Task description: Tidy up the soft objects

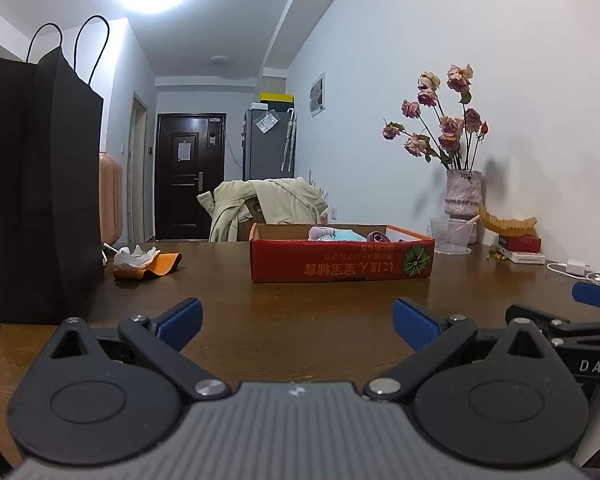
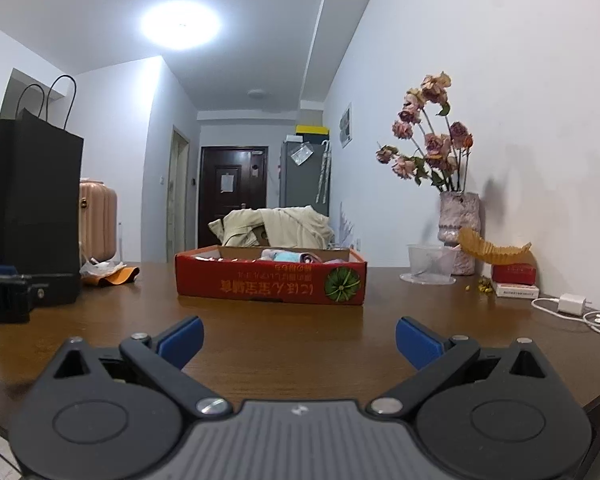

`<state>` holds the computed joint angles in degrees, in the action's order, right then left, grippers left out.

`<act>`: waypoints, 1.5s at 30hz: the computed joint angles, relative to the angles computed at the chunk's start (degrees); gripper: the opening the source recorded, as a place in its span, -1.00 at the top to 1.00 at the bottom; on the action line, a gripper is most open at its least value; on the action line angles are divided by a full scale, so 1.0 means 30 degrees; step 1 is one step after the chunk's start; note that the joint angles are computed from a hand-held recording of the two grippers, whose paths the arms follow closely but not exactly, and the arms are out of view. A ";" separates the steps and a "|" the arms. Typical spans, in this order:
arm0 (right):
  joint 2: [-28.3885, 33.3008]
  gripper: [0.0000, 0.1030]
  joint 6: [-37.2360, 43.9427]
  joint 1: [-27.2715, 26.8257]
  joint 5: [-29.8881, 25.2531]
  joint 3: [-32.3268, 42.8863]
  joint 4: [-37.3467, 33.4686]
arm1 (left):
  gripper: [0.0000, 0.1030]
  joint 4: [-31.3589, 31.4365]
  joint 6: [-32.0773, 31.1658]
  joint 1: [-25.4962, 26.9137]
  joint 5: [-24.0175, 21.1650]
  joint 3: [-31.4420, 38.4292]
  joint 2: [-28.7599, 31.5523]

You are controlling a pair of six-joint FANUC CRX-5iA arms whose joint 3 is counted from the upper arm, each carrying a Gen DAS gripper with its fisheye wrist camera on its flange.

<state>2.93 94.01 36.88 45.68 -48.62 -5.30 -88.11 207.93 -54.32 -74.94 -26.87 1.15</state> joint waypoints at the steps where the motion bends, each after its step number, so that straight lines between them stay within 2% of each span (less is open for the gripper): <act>1: -0.0008 -1.00 0.0011 -0.0006 -0.0086 0.0026 -0.0034 | -1.00 0.0013 0.0060 -0.0065 -0.0040 -0.0026 -0.0014; 9: -0.0042 -1.00 0.0541 0.0078 -0.0821 0.0351 -0.0612 | -1.00 -0.0048 0.0003 -0.0021 0.0030 -0.0014 -0.0116; 45: 0.0084 -1.00 0.0795 0.0214 -0.0437 0.0376 -0.0918 | -1.00 -0.0127 -0.0129 -0.0160 0.0093 0.0007 -0.0225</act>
<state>3.18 96.39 37.52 44.36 -47.49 -8.06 -88.50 207.54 -54.80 -74.67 -26.85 0.47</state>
